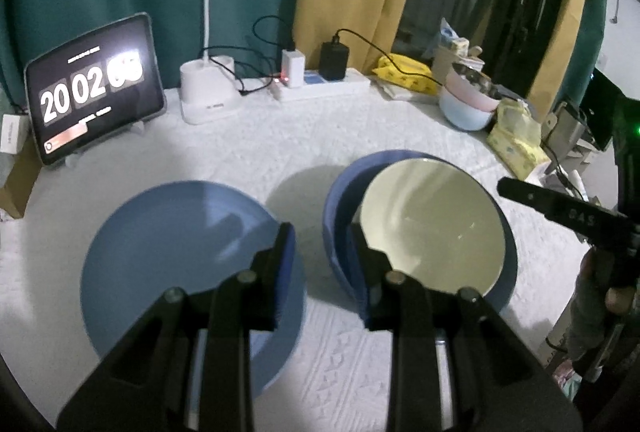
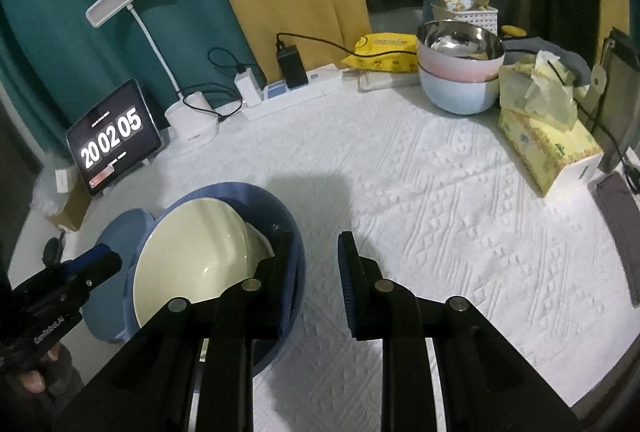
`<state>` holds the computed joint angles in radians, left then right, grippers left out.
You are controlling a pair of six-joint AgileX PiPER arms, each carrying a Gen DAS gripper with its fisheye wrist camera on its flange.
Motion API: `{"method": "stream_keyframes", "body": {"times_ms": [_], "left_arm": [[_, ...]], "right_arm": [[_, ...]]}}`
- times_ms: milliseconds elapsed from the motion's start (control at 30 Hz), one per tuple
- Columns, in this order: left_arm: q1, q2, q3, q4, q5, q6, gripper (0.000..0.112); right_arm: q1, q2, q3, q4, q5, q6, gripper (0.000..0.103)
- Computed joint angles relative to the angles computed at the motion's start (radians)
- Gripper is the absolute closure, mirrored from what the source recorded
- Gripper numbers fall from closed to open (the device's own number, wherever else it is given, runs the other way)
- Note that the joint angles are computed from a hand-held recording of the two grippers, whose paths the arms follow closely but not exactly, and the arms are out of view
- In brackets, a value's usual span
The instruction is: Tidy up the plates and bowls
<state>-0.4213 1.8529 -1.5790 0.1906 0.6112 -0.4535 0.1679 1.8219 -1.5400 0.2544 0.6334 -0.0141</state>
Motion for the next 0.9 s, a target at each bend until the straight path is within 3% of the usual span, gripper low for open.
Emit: {"method": "stream_keyframes", "body": {"times_ms": [467, 733, 900], "left_arm": [[-0.026, 0.067, -0.041, 0.056, 0.036, -0.047, 0.084], [-0.036, 0.054, 0.013, 0.136, -0.031, -0.114, 0.084], [-0.039, 0.054, 0.022, 0.159, -0.046, -0.138, 0.084]], "right_arm": [[-0.004, 0.035, 0.038, 0.098, -0.032, -0.089, 0.081], [-0.002, 0.052, 0.057, 0.167, -0.063, -0.148, 0.080], [0.002, 0.054, 0.062, 0.125, -0.079, -0.096, 0.071]]}}
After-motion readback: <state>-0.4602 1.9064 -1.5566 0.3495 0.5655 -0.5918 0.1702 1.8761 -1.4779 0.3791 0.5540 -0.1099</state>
